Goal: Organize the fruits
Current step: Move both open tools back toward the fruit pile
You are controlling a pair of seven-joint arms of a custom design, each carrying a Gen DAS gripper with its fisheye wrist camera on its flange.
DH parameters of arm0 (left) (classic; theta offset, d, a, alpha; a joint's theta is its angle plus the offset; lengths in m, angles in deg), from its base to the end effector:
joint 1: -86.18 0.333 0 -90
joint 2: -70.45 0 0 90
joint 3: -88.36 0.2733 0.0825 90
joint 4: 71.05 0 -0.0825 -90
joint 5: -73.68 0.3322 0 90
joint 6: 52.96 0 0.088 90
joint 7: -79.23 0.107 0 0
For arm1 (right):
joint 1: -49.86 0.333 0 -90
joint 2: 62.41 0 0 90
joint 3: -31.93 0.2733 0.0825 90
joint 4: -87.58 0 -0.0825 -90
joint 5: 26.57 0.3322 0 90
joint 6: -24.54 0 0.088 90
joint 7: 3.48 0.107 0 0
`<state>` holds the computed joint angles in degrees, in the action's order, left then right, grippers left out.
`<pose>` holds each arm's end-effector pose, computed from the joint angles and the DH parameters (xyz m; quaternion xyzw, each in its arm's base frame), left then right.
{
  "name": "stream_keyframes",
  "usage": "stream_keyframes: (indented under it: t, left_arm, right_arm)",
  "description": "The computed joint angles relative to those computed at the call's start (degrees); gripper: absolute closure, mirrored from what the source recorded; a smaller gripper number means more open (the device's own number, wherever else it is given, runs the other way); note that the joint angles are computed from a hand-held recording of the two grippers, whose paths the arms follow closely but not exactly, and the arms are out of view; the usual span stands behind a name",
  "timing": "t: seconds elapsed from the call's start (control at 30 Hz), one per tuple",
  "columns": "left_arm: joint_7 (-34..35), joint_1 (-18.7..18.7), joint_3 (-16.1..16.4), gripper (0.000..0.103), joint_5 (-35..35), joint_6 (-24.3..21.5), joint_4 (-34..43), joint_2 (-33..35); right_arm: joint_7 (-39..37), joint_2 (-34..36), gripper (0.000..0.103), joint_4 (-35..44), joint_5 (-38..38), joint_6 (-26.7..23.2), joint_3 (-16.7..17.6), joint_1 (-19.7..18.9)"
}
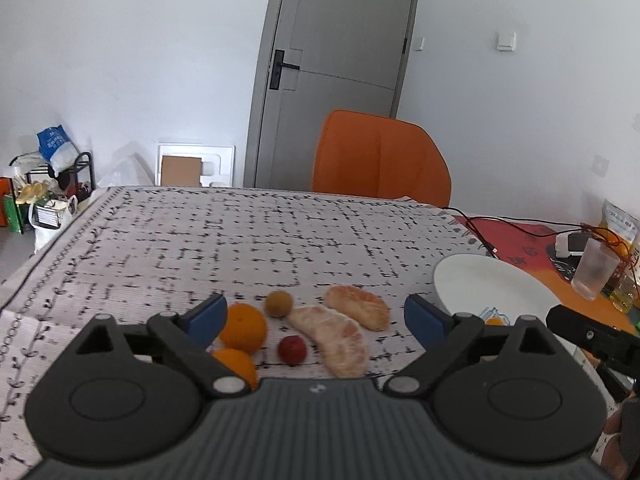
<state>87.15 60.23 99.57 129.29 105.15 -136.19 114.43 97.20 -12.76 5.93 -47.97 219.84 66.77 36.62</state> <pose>0.6727 -0.2657 0.4220 -0.6820 0.5093 -0.3807 0.3613 0.6780 0.1470 0.3974 -0.5994 0.5320 -0.2299 0.5521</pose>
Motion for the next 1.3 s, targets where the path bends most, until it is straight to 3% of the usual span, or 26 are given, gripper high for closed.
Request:
stream_keyframes:
  t: [0.17, 0.27, 0.4, 0.63, 0.73, 0.9, 1.07, 1.2, 1.3]
  left_arm:
    - [-5.9, -1.6, 2.2, 0.008, 6.1, 0.6, -6.0, -4.1]
    - [-8.7, -1.2, 1.7, 0.008, 9.3, 0.7, -9.0, -6.3]
    - [-12.0, -0.2, 0.4, 0.008, 13.4, -0.3, -12.5, -9.0]
    - [-17.2, 2.9, -2.8, 0.008, 18.8, -1.1, -18.2, -13.2]
    - [-18.5, 4.2, -4.3, 0.008, 20.2, -1.8, -19.5, -14.1]
    - [-20.8, 6.0, -5.8, 0.008, 22.5, -0.6, -21.3, -14.9]
    - [-22.3, 7.5, -6.6, 0.008, 24.0, 1.4, -22.1, -14.8]
    - [-23.1, 8.2, -6.7, 0.011, 23.9, 2.5, -22.2, -14.2]
    - [-22.8, 8.3, -6.6, 0.017, 24.0, 2.7, -21.6, -13.6]
  right_arm:
    - [-0.2, -0.8, 0.0, -0.9, 0.1, -0.1, -0.1, 0.6]
    - [-0.4, -1.3, 0.0, -1.5, -0.1, -0.6, 0.2, 0.7]
    - [-3.0, -0.2, 0.0, -1.9, -1.4, -2.6, 5.0, -2.0]
    - [-9.0, -0.2, 0.0, -2.8, 1.4, -4.7, 7.7, -2.4]
    - [-11.4, -0.6, 0.0, -2.9, 3.2, -5.0, 7.4, -1.5]
    - [-16.6, 0.8, 0.0, -1.8, 4.8, -7.8, 10.3, -2.2]
    - [-20.5, -0.1, 0.0, -1.0, 7.6, -8.4, 7.3, 1.1]
    - [-25.6, 1.9, 0.001, -0.3, 8.6, -10.7, 11.5, -0.6]
    - [-28.4, 2.8, 0.008, 1.2, 10.0, -12.7, 12.0, 0.2]
